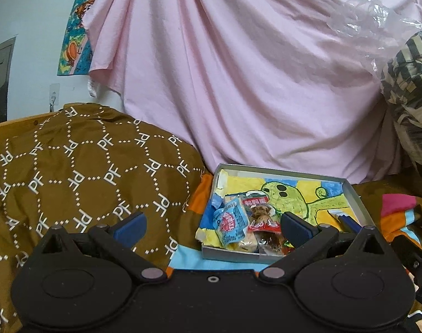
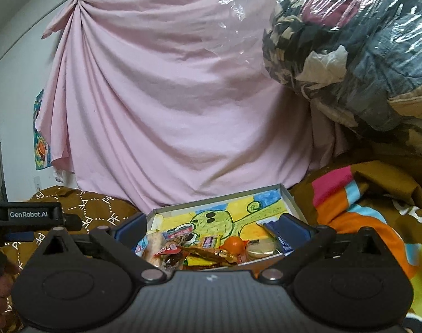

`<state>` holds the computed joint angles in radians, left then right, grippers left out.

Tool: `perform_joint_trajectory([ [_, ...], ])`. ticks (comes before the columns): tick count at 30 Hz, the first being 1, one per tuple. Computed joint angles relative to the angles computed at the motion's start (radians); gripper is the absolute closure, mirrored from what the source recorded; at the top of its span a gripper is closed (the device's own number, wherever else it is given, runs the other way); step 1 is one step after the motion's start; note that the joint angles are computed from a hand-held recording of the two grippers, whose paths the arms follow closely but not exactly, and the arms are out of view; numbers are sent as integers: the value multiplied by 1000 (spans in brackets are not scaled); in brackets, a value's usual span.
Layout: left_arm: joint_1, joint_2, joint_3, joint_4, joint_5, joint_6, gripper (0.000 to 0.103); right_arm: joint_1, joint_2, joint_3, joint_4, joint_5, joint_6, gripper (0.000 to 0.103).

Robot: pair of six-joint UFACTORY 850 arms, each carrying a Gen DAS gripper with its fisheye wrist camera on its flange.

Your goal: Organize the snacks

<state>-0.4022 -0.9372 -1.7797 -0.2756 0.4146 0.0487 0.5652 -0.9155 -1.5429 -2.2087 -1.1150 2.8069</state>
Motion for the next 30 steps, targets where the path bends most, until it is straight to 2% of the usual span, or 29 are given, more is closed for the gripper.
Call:
perform_joint_trajectory([
  [16, 7, 135, 273, 70, 114, -118, 1, 58, 44, 88, 65, -38, 31, 0],
  [30, 29, 211, 441, 143, 203, -157, 1, 137, 17, 60, 166, -76, -51, 0],
])
